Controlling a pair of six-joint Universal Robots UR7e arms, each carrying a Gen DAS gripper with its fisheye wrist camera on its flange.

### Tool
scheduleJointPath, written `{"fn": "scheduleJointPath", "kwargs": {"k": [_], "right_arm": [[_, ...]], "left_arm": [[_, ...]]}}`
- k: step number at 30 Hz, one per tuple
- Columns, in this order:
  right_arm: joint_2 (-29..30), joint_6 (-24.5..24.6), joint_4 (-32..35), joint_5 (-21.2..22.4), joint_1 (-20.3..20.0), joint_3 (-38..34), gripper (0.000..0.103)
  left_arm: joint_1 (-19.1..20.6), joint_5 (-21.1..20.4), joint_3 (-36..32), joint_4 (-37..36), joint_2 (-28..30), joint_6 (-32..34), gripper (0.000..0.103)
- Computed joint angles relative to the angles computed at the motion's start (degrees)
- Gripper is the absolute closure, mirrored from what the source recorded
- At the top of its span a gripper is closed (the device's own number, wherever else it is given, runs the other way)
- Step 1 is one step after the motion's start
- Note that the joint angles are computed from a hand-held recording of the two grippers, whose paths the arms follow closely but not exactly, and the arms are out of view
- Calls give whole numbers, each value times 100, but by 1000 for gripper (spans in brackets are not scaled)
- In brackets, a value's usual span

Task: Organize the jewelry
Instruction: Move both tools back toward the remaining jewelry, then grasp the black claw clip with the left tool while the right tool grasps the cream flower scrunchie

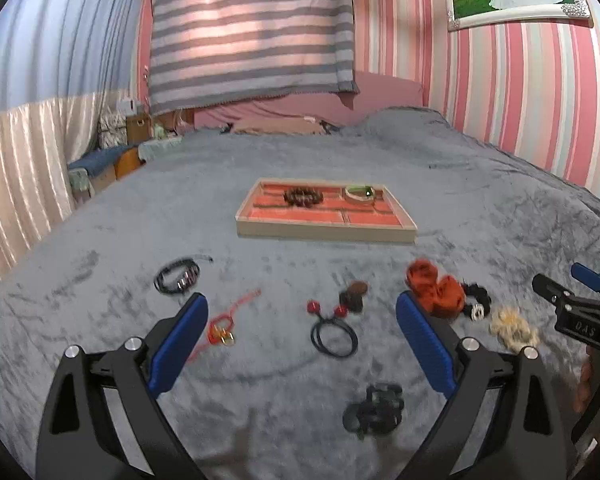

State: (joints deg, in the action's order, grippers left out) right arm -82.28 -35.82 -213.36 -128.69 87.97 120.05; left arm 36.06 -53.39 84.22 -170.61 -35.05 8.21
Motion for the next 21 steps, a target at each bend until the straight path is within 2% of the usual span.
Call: {"fn": "scheduleJointPath", "kwargs": {"k": [6, 11, 15, 21], "right_arm": [[-54, -12, -35, -53, -202, 243, 4], [-107, 250, 260, -125, -404, 345, 4], [-76, 251, 340, -164, -519, 368, 4], [-151, 567, 746, 33, -710, 363, 5]], "left_arm": [[89, -155, 184, 245, -47, -307, 10], [105, -215, 333, 316, -28, -399, 10], [123, -248, 375, 432, 16, -484, 10], [130, -377, 433, 396, 60, -398, 10]]}}
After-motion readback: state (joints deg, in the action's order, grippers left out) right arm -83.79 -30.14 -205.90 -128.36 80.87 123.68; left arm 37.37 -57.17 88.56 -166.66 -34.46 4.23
